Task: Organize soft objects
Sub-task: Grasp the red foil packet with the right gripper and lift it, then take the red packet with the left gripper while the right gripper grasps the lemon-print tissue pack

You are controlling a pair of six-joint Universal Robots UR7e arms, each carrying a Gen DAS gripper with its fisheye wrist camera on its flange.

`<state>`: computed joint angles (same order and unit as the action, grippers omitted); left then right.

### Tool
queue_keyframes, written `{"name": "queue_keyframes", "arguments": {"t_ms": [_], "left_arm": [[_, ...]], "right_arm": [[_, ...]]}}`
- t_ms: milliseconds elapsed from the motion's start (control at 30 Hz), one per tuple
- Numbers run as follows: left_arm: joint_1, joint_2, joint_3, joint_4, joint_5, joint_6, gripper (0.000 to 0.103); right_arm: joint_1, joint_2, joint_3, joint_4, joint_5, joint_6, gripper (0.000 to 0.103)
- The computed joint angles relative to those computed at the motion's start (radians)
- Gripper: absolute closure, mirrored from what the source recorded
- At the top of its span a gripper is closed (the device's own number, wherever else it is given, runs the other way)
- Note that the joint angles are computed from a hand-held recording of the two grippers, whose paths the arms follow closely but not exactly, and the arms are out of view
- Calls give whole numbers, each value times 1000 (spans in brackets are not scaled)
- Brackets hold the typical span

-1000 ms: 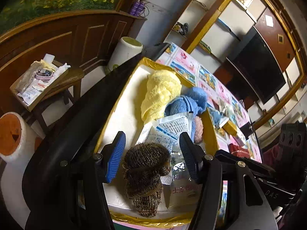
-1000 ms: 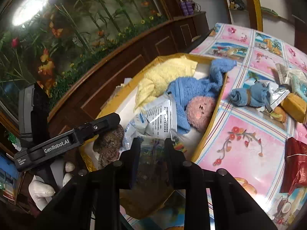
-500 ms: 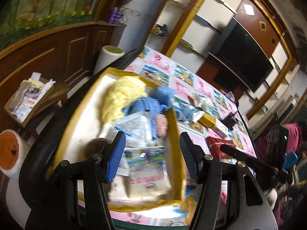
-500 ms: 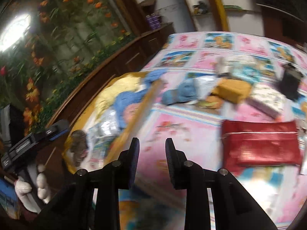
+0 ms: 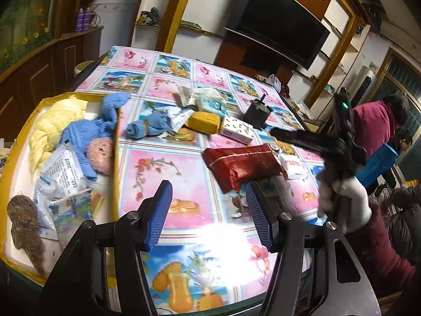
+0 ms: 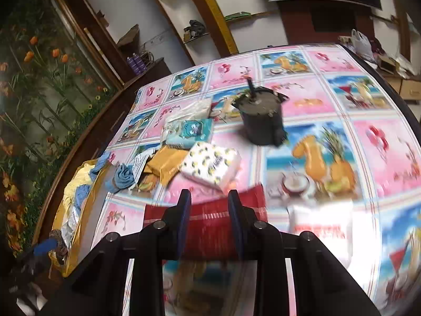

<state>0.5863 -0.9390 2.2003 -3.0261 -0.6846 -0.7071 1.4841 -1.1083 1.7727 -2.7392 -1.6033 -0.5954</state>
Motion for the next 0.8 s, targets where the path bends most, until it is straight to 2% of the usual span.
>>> {"name": "queue_keyframes", "arguments": {"t_ms": [100, 133, 200, 267, 333, 533, 667, 733, 800], "left_arm": [[-18, -1, -1, 45, 14, -36, 44], [-19, -5, 0, 59, 14, -43, 45], [-12, -1, -8, 85, 0, -56, 45], [5, 17, -23, 73, -40, -47, 45], [20, 36, -35, 61, -90, -32, 45], [64, 99, -78, 38, -175, -14, 45], [86, 102, -87, 45, -185, -42, 45], [90, 103, -94, 50, -171, -44, 44], [93, 110, -115, 65, -153, -44, 45]], "right_arm": [[34, 59, -44, -42, -113, -13, 74], [32, 68, -44, -57, -127, -8, 74], [23, 84, -63, -14, -142, 6, 74], [17, 92, -70, 19, -174, 8, 74], [13, 72, -42, 17, -171, -8, 73], [4, -13, 1, 255, -123, 53, 74], [12, -49, 24, 390, -87, -21, 74], [15, -65, 45, 318, -69, -66, 74], [25, -58, 65, 146, -75, -106, 72]]}}
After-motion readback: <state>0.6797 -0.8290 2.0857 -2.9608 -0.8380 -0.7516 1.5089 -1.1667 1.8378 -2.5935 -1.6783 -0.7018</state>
